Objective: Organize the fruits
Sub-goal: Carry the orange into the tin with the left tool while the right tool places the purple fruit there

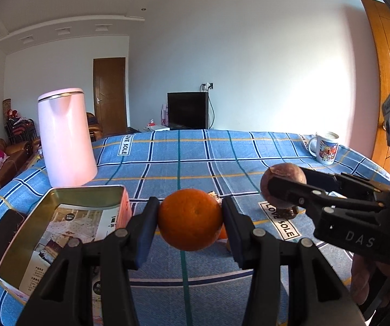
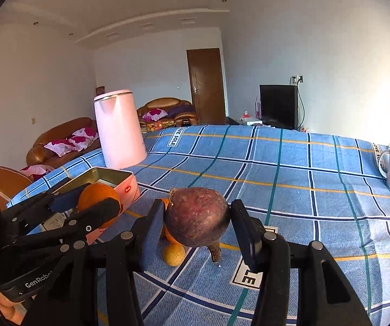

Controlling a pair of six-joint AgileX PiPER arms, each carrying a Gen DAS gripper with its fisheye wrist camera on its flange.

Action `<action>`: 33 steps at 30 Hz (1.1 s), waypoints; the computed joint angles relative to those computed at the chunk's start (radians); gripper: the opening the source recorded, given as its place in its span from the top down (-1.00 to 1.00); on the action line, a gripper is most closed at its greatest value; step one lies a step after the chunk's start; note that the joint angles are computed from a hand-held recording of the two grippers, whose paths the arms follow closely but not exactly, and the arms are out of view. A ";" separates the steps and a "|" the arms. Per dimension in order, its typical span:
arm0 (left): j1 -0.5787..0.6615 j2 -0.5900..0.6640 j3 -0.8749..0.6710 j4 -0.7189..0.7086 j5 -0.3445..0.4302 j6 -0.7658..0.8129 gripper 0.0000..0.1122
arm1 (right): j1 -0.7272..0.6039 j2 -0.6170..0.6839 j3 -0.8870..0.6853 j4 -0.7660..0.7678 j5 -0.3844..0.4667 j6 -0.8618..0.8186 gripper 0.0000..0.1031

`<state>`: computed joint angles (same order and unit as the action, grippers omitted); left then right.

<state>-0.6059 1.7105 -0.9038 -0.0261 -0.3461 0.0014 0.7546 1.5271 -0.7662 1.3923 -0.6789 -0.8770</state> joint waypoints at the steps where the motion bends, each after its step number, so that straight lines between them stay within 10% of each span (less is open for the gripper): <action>1: -0.002 -0.001 0.003 -0.022 -0.008 0.023 0.13 | 0.010 -0.002 0.002 -0.007 -0.018 0.005 -0.01; 20: 0.112 -0.024 0.006 0.051 0.000 -0.062 0.13 | 0.028 0.064 -0.141 -0.001 0.006 -0.092 -0.01; 33: 0.361 0.027 -0.106 0.634 0.070 -0.684 0.13 | 0.028 0.269 -0.462 0.169 0.165 -0.392 -0.01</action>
